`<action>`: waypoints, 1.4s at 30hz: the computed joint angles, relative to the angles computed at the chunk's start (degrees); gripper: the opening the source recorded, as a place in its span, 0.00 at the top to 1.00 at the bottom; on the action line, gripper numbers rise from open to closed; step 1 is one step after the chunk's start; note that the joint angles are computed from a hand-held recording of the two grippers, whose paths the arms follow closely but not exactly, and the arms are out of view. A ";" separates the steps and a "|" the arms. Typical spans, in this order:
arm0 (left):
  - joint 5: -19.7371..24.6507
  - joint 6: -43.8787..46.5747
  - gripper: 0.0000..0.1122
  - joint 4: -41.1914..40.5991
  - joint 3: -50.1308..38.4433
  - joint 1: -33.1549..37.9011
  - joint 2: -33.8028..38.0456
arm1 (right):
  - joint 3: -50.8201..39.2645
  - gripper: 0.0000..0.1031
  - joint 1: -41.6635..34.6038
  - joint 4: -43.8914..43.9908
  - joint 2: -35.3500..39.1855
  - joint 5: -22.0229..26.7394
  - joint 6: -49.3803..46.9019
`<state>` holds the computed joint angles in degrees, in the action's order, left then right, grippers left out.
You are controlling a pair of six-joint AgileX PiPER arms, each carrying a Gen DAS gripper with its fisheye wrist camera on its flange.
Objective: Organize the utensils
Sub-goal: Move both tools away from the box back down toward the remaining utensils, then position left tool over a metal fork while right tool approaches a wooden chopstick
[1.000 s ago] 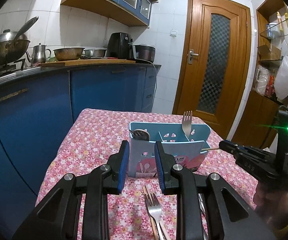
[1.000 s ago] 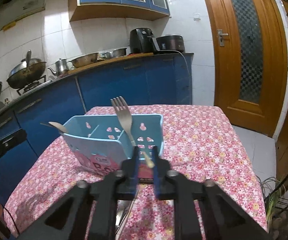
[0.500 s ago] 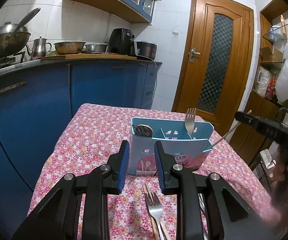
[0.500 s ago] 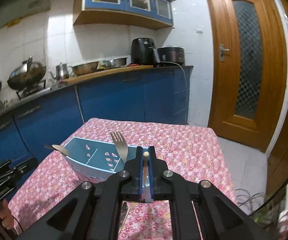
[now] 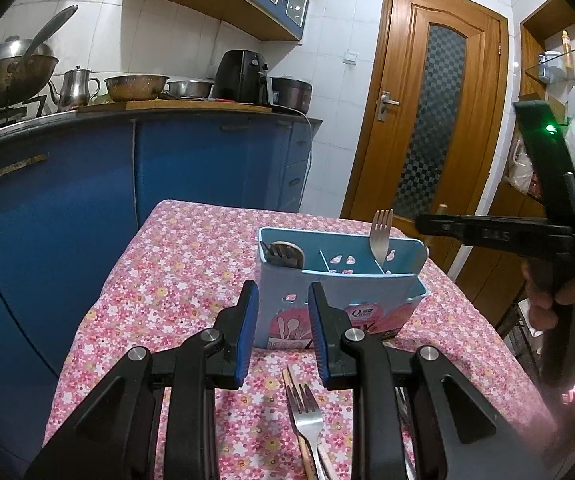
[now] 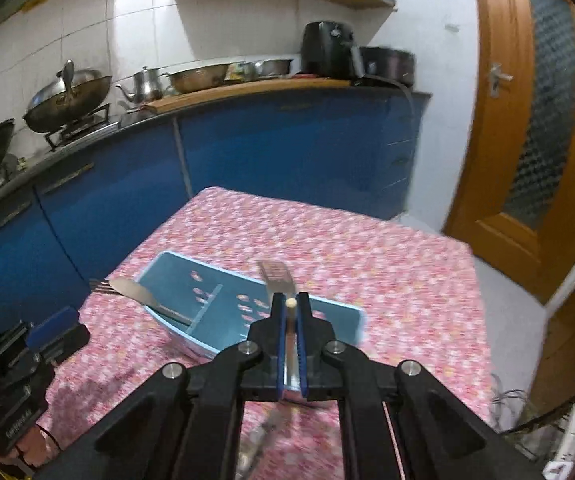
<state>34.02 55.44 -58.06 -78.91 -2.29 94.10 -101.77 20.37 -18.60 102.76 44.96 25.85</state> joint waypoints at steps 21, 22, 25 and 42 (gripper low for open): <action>4.35 -4.23 0.78 5.36 -1.26 2.60 -2.65 | 17.80 0.53 2.63 -8.87 -12.66 -12.20 16.30; 5.12 -4.57 0.78 5.83 -1.44 3.00 -3.01 | 18.98 0.53 2.96 -9.17 -13.52 -12.12 17.00; 8.08 -5.33 0.78 7.15 -1.66 4.60 -4.30 | 22.77 0.53 4.88 -10.68 -16.39 -11.36 20.57; 13.55 -4.79 0.78 13.51 4.75 7.09 -9.67 | 38.28 0.53 17.30 -24.00 -22.00 -4.14 46.59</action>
<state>47.57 50.65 -44.55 -74.15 4.80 84.43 -63.50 37.68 -42.61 80.76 40.82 72.44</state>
